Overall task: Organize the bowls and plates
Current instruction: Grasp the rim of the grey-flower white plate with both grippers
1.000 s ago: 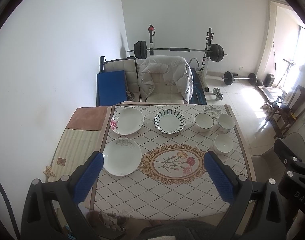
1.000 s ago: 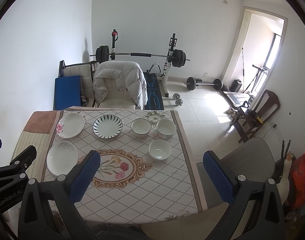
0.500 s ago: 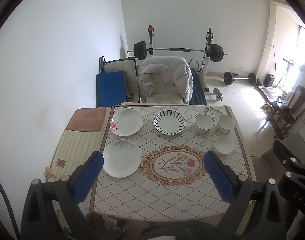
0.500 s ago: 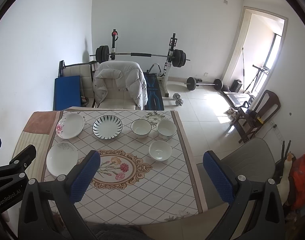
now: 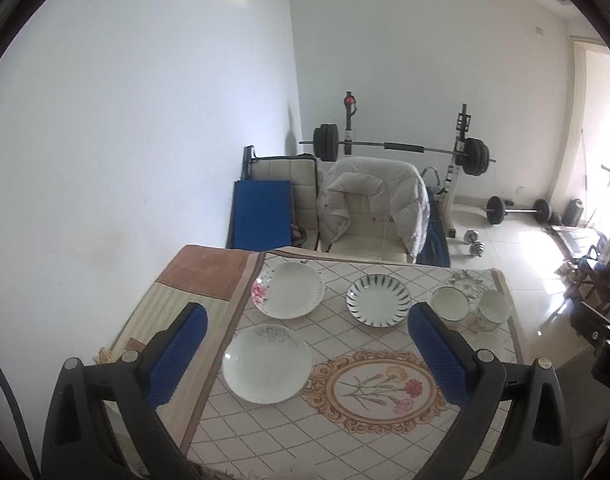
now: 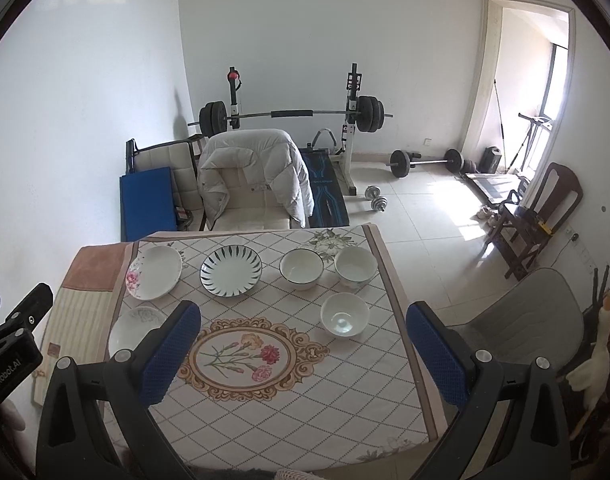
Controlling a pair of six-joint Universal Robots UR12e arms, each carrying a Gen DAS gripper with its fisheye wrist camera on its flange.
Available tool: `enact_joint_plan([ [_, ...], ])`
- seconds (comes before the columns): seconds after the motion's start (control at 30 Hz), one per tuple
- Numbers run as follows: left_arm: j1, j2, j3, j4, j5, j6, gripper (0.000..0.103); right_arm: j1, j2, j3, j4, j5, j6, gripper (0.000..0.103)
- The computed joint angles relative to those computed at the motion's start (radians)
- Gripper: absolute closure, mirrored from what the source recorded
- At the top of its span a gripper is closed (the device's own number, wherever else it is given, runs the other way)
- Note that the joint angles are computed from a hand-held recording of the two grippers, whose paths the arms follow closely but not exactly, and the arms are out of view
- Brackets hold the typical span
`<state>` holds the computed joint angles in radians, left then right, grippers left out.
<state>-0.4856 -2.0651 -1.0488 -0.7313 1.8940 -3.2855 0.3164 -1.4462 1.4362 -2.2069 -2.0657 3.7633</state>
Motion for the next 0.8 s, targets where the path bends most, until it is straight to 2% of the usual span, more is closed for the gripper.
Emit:
enact_joint_plan([
  [0.07, 0.003, -0.031, 0.03, -0.039, 0.075, -0.002, 0.001, -0.036, 0.01, 0.031, -0.113, 0.103, -0.064, 0.0],
  [0.1, 0.008, -0.042, 0.038, -0.071, 0.1, -0.015, 0.001, -0.055, 0.022, 0.03, -0.119, 0.17, -0.086, 0.0],
  [0.17, 0.025, -0.067, 0.059, -0.129, 0.118, -0.047, 0.001, -0.089, 0.062, 0.005, -0.089, 0.301, -0.135, 0.0],
  [0.23, 0.045, -0.094, 0.088, -0.228, 0.124, -0.08, 0.001, -0.108, 0.112, -0.023, -0.07, 0.405, -0.18, 0.0],
  [0.33, 0.077, -0.139, 0.138, -0.366, 0.104, -0.104, 0.001, -0.109, 0.203, -0.084, -0.046, 0.486, -0.246, 0.0],
  [0.37, 0.086, -0.155, 0.153, -0.4, 0.099, -0.109, 0.001, -0.105, 0.237, -0.117, -0.013, 0.495, -0.261, 0.0],
  [0.43, 0.109, -0.189, 0.186, -0.462, 0.066, -0.112, 0.001, -0.102, 0.304, -0.176, 0.025, 0.554, -0.281, 0.0],
  [0.53, 0.143, -0.25, 0.239, -0.54, 0.002, -0.079, 0.001, -0.084, 0.419, -0.285, 0.103, 0.597, -0.301, 0.0],
  [0.63, 0.185, -0.319, 0.309, -0.629, -0.11, -0.04, 0.003, -0.069, 0.531, -0.405, 0.194, 0.653, -0.313, 0.0],
  [0.7, 0.212, -0.364, 0.358, -0.684, -0.183, -0.012, 0.012, -0.067, 0.604, -0.483, 0.254, 0.732, -0.311, 0.0],
  [0.8, 0.246, -0.433, 0.437, -0.769, -0.266, 0.026, 0.013, -0.063, 0.709, -0.606, 0.352, 0.838, -0.3, 0.0],
])
